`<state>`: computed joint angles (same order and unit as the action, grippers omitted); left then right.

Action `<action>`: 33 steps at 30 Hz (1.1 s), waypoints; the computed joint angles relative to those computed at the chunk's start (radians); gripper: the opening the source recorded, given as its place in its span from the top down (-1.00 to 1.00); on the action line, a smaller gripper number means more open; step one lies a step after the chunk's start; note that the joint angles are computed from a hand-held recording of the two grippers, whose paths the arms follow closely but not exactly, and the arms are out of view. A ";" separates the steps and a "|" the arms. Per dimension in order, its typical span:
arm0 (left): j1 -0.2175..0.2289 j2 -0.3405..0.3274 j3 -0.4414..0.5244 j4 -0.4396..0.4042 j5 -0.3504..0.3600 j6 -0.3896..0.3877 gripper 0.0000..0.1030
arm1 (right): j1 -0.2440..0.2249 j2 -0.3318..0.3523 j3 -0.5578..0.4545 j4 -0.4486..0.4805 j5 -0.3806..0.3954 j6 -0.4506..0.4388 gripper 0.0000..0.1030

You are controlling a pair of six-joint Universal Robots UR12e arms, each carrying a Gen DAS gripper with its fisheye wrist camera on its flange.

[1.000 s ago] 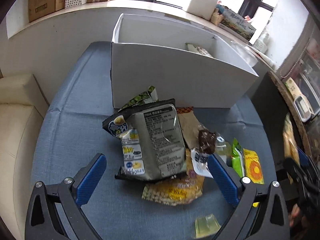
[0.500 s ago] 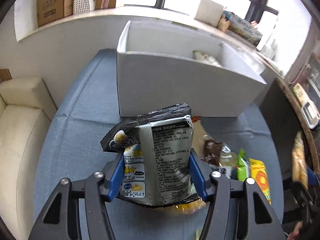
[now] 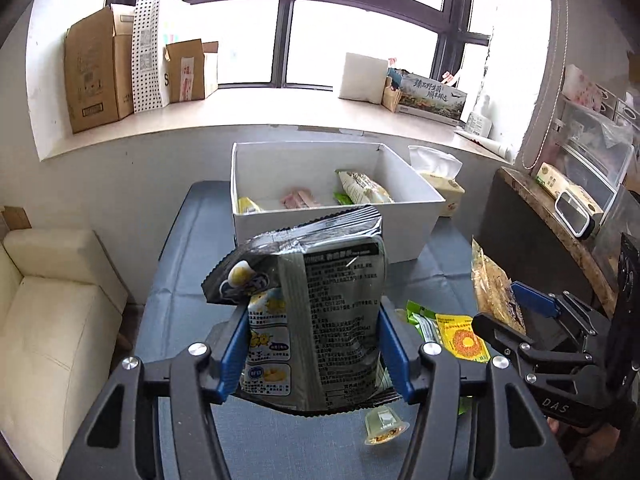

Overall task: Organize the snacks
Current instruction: 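Lower both held bags into the white box and open both grippers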

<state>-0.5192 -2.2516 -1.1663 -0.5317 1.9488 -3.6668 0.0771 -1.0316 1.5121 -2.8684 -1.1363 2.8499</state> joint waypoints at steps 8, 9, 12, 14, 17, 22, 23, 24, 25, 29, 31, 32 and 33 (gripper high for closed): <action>0.046 -0.124 0.257 -0.073 0.047 0.066 -0.25 | 0.001 0.123 -0.251 0.060 0.121 0.070 -0.49; 0.055 -0.149 0.304 -0.087 0.044 0.079 -0.25 | 0.002 0.151 -0.301 0.073 0.138 0.096 -0.49; 0.083 -0.221 0.445 -0.163 0.020 0.083 -0.25 | 0.022 0.230 -0.457 0.161 0.080 0.108 -0.49; 0.099 -0.278 0.556 -0.259 0.013 0.069 -0.25 | 0.036 0.281 -0.561 0.235 0.037 0.096 -0.49; 0.119 -0.338 0.665 -0.348 -0.022 0.054 -0.26 | 0.039 0.352 -0.693 0.326 0.066 0.112 -0.49; 0.134 -0.399 0.771 -0.449 -0.065 0.067 -0.78 | 0.053 0.417 -0.813 0.436 0.029 0.104 -0.87; 0.132 -0.402 0.773 -0.448 -0.049 0.072 -1.00 | 0.055 0.416 -0.805 0.412 0.014 0.119 -1.00; 0.131 -0.395 0.755 -0.423 -0.048 0.081 -1.00 | 0.056 0.413 -0.795 0.384 -0.002 0.130 -1.00; 0.135 -0.388 0.739 -0.418 -0.077 0.084 -1.00 | 0.056 0.410 -0.783 0.356 -0.021 0.140 -1.00; 0.131 -0.375 0.707 -0.400 -0.067 0.089 -1.00 | 0.045 0.402 -0.765 0.330 0.001 0.176 -1.00; 0.131 -0.368 0.692 -0.392 -0.067 0.088 -1.00 | 0.043 0.392 -0.748 0.308 -0.004 0.183 -1.00; 0.130 -0.360 0.677 -0.378 -0.073 0.089 -1.00 | 0.041 0.387 -0.737 0.298 -0.001 0.180 -1.00; 0.129 -0.354 0.666 -0.369 -0.071 0.089 -1.00 | 0.040 0.382 -0.730 0.295 0.006 0.176 -1.00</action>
